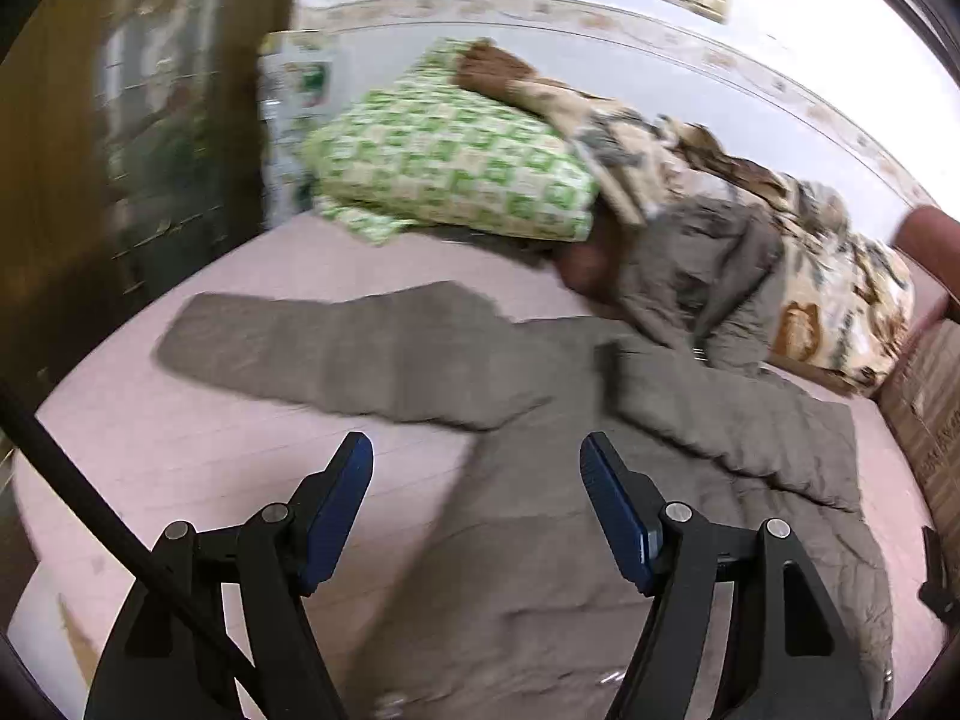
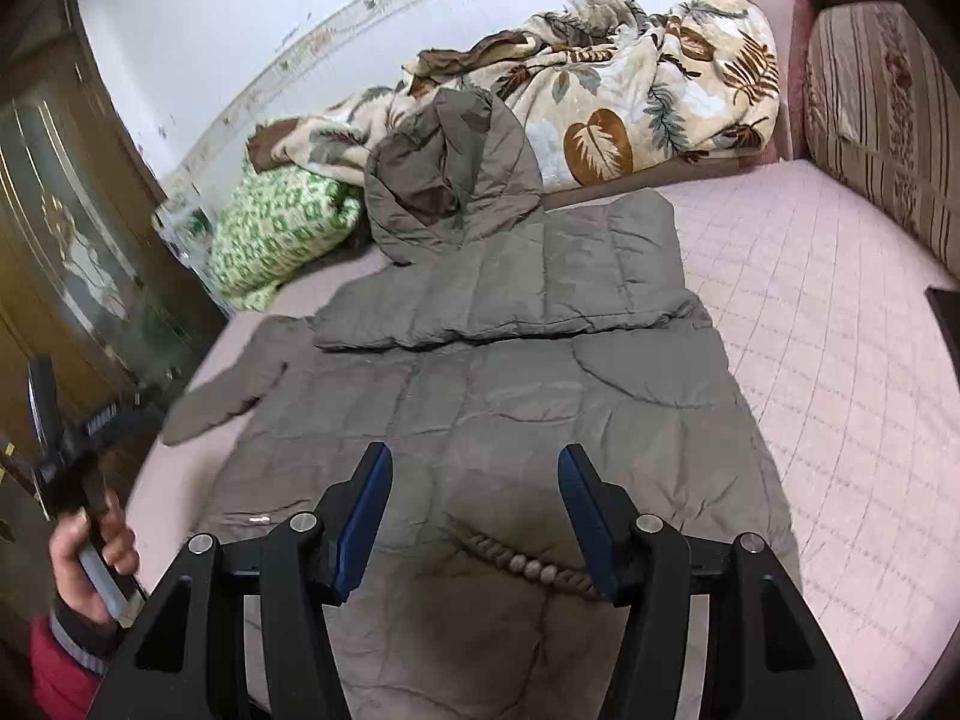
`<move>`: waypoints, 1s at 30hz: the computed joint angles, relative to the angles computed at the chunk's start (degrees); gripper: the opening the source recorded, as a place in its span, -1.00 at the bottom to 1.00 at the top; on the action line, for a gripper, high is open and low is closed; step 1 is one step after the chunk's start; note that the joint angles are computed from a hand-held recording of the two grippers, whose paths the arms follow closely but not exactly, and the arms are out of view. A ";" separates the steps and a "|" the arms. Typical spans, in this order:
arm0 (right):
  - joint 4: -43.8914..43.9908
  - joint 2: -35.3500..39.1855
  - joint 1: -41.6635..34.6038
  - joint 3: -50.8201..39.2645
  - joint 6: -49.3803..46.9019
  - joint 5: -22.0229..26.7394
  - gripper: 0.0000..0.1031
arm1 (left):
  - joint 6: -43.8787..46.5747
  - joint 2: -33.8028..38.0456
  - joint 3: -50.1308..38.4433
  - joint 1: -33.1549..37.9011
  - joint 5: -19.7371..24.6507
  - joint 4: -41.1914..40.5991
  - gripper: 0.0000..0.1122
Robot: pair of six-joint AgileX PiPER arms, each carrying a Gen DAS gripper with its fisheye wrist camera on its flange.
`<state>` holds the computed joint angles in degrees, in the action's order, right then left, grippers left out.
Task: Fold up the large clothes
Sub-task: 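Move the left gripper to the other sleeve cuff and grasp it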
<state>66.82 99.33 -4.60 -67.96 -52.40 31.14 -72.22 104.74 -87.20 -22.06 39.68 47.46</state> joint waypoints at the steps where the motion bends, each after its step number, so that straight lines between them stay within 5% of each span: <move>1: 2.47 -0.31 -0.44 0.86 -1.78 0.67 0.20 | -1.95 -2.21 3.02 0.06 -0.07 1.36 0.28; 7: 7.76 -1.41 0.00 3.32 -6.42 3.40 0.20 | -9.89 -14.26 15.76 -0.60 3.50 9.25 0.53; 12: 9.61 -2.96 1.22 5.44 -8.63 2.45 0.21 | -8.32 -18.00 16.64 -1.04 5.00 8.71 0.67; 20: 12.58 -1.20 2.27 7.16 -14.36 -1.17 0.26 | 0.21 -14.77 13.46 7.15 -1.47 -1.07 0.71; 30: 6.07 4.57 4.19 2.12 -7.13 -2.43 0.26 | 4.84 -12.51 17.37 17.45 -8.20 -11.17 0.71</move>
